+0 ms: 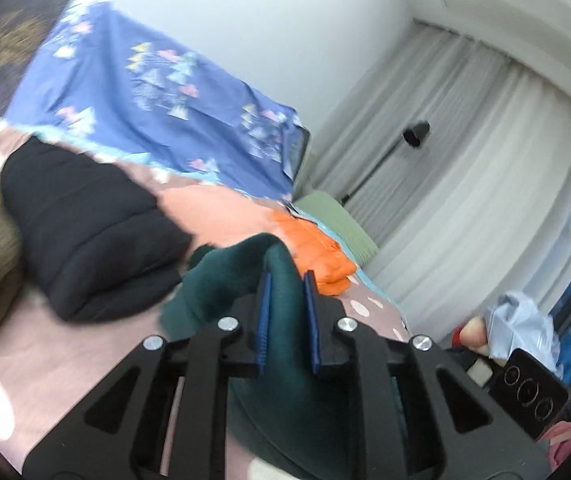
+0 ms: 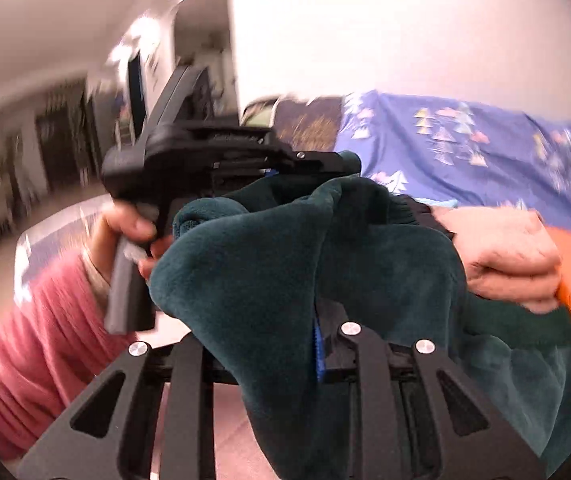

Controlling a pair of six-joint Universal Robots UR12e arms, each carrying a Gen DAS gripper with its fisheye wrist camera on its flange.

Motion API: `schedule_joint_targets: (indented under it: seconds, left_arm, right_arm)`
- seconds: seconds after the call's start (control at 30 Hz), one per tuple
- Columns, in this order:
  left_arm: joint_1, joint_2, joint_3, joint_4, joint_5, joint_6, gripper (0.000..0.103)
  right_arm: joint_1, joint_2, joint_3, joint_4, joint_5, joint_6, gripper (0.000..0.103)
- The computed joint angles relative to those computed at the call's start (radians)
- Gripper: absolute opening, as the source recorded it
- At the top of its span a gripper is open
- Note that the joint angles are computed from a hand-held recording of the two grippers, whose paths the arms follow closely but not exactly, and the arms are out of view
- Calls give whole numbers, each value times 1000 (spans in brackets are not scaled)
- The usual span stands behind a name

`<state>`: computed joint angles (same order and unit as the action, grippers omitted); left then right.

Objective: Fold large clothes
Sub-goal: 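Lift the folded sweatshirt with both grippers and fold it over again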

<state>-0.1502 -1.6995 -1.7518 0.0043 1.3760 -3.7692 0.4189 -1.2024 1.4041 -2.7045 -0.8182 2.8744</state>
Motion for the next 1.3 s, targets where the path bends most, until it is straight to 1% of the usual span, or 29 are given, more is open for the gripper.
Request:
schedule_joint_targets:
  seconds: [0.1,0.13,0.23,0.27,0.3,0.37,0.4,0.47,0.53,0.57,0.63,0.67,0.73,0.77,0.8,0.83,0.87,0.9,0.93,0.97,1.0,1.03,1.07,1.1,1.13,1.17,1.2,1.27,1.3]
  left_arm:
    - [-39,-79,142,-105,-18,45,16]
    - [-54,-110,194,-141,-26,69,16]
    - [-101,-205,348,-250,-42,152,19]
    - [-122,-250,418,-301,-48,190,20]
    - [-137,-279,461,-333,-50,216,21]
    - [-165,-344,554,-406,-49,271,23]
    - [-182,-386,615,-462,-46,307,23]
    - [-210,-440,693,-546,-19,354,25]
    - [-223,-463,720,-572,-18,395,27]
    - [-228,-463,717,-570,-8,413,28]
    - [-245,-449,700,-564,72,476,28]
    - [-253,-439,691,-565,114,504,31]
    - [-264,-406,649,-542,196,557,39]
    - [-264,-394,633,-534,221,573,45]
    - [-270,-387,623,-539,278,601,51]
    - [-272,-386,622,-564,318,618,52]
    - [-269,-387,629,-608,324,617,52]
    - [-259,-399,647,-693,298,607,52]
    - [-257,-419,661,-745,303,601,53]
    - [-261,-434,669,-755,328,606,53]
    - [-268,-460,689,-782,366,618,54]
    - [-269,-479,715,-815,369,627,54]
    - [-267,-485,727,-827,354,628,53]
    - [-265,-500,765,-873,342,636,54]
    - [-267,-514,796,-910,352,647,54]
    - [-268,-528,824,-944,363,658,55]
    - [-270,-544,855,-979,374,666,56]
    - [-273,-564,894,-1013,389,666,57]
    - [-278,-572,906,-1019,404,668,58]
  right_arm:
    - [-52,1,0,-62,42,147,23]
    - [-65,-3,9,-80,48,172,23]
    - [-126,-11,38,-156,68,287,23]
    - [-144,-15,49,-172,72,320,23]
    - [-170,-19,67,-194,76,367,23]
    - [-209,-29,100,-224,75,428,23]
    - [-230,-35,122,-231,66,449,23]
    - [-261,-47,164,-226,21,470,23]
    - [-286,-57,209,-206,10,491,23]
    - [-300,-52,223,-194,25,521,23]
    - [-319,-33,231,-174,62,581,23]
    - [-327,-25,233,-174,79,604,24]
    - [-335,-14,228,-167,118,622,24]
    - [-337,-11,223,-156,130,617,24]
    - [-337,-9,218,-139,141,599,25]
    - [-336,-12,220,-125,145,577,25]
    - [-336,-13,220,-116,148,566,26]
    - [-334,-9,217,-111,152,564,26]
    - [-333,-2,208,-110,155,572,26]
    - [-331,4,194,-98,153,573,27]
    - [-325,-2,191,-57,124,546,28]
    - [-315,-8,183,-19,85,521,31]
    - [-308,-17,180,21,18,487,36]
    - [-308,-19,181,20,-7,487,48]
    - [-311,-20,179,11,-24,493,56]
    - [-312,-29,179,13,-65,487,59]
    - [-312,-39,182,0,-104,475,61]
    - [-311,-57,191,-51,-168,447,62]
    - [-310,-66,196,-84,-190,436,58]
